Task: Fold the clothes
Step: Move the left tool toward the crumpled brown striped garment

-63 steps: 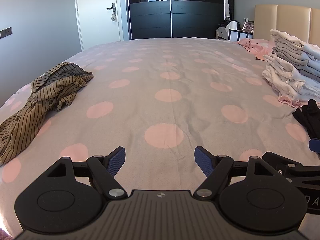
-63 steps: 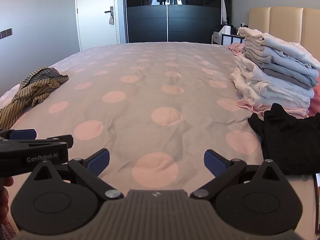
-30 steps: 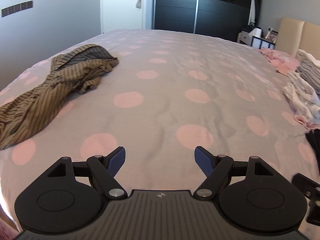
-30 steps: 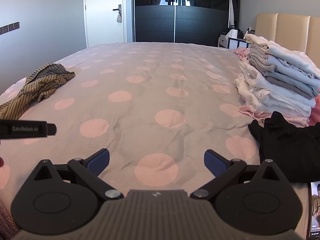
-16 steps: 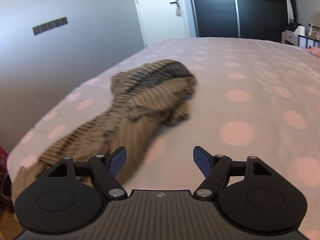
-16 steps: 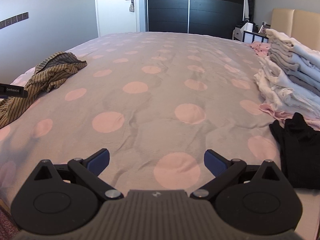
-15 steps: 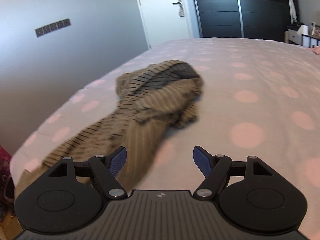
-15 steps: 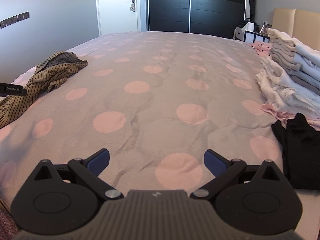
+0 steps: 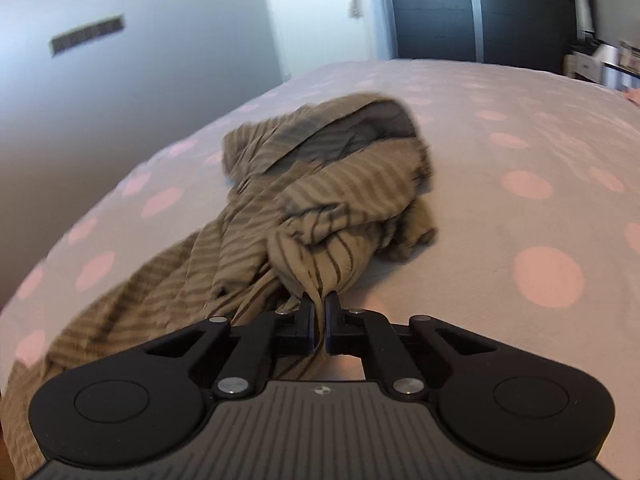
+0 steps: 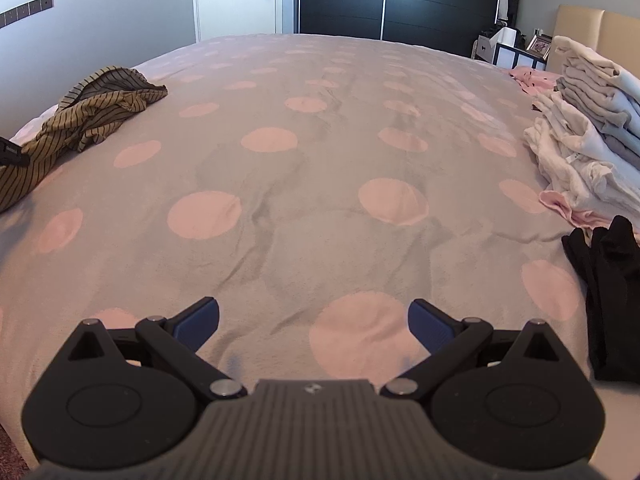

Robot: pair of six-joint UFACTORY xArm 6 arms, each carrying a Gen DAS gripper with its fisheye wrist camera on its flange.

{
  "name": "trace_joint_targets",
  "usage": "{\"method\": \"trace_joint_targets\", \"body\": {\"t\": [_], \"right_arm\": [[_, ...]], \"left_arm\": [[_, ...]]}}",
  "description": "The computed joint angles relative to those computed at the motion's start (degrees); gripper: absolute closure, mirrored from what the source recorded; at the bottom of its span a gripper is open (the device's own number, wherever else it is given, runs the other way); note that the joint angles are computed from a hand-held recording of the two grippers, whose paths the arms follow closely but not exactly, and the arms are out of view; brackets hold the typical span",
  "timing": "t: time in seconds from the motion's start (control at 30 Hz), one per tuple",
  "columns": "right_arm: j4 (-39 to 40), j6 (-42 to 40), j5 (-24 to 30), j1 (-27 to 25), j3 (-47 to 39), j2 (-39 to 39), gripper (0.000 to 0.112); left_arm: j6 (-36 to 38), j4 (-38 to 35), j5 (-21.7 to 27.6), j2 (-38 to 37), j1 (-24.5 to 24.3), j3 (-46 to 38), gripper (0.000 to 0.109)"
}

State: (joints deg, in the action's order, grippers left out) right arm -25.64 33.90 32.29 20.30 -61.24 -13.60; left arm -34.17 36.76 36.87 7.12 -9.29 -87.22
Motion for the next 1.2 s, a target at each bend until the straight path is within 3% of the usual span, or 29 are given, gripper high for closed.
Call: {"method": "trace_joint_targets", "body": {"t": [0.2, 0.57, 0.67, 0.77, 1.0, 1.1, 1.17, 1.2], "right_arm": [[1.09, -1.84, -0.90, 0.27, 0.03, -0.02, 0.011], [-4.39, 2.94, -1.46, 0.74, 1.43, -3.30, 0.011], [-6.08, 4.14, 0.13, 0.78, 1.50, -4.42, 0.011], [-6.74, 5.35, 1.26, 0.52, 1.97, -5.69, 0.011], [-5.50, 4.35, 1.24, 0.50, 4.77, -9.12, 0.011], [-4.34, 3.35, 1.55, 0.61, 5.55, -10.15, 0.011], [-3.84, 2.62, 1.74, 0.53, 5.78, -10.50, 0.011], [-3.60, 2.35, 1.66, 0.42, 5.87, -10.63, 0.011]], "left_arm": [[10.77, -6.96, -4.65, -5.58, -3.57, 5.21, 0.107], [37.38, -31.97, -10.19, -12.24, -14.09, 10.69, 0.109], [45.06, -36.55, -11.54, -14.50, -19.30, 12.49, 0.109], [43.39, -33.77, -11.16, -15.65, -22.72, 13.78, 0.109], [30.87, -21.05, -6.40, -13.88, -22.35, 11.96, 0.108], [24.24, -15.44, -2.73, -14.00, -21.64, 11.55, 0.086], [19.38, -10.51, -1.03, -13.30, -20.90, 11.05, 0.066], [17.05, -8.13, -0.02, -12.89, -20.58, 10.71, 0.064]]}}
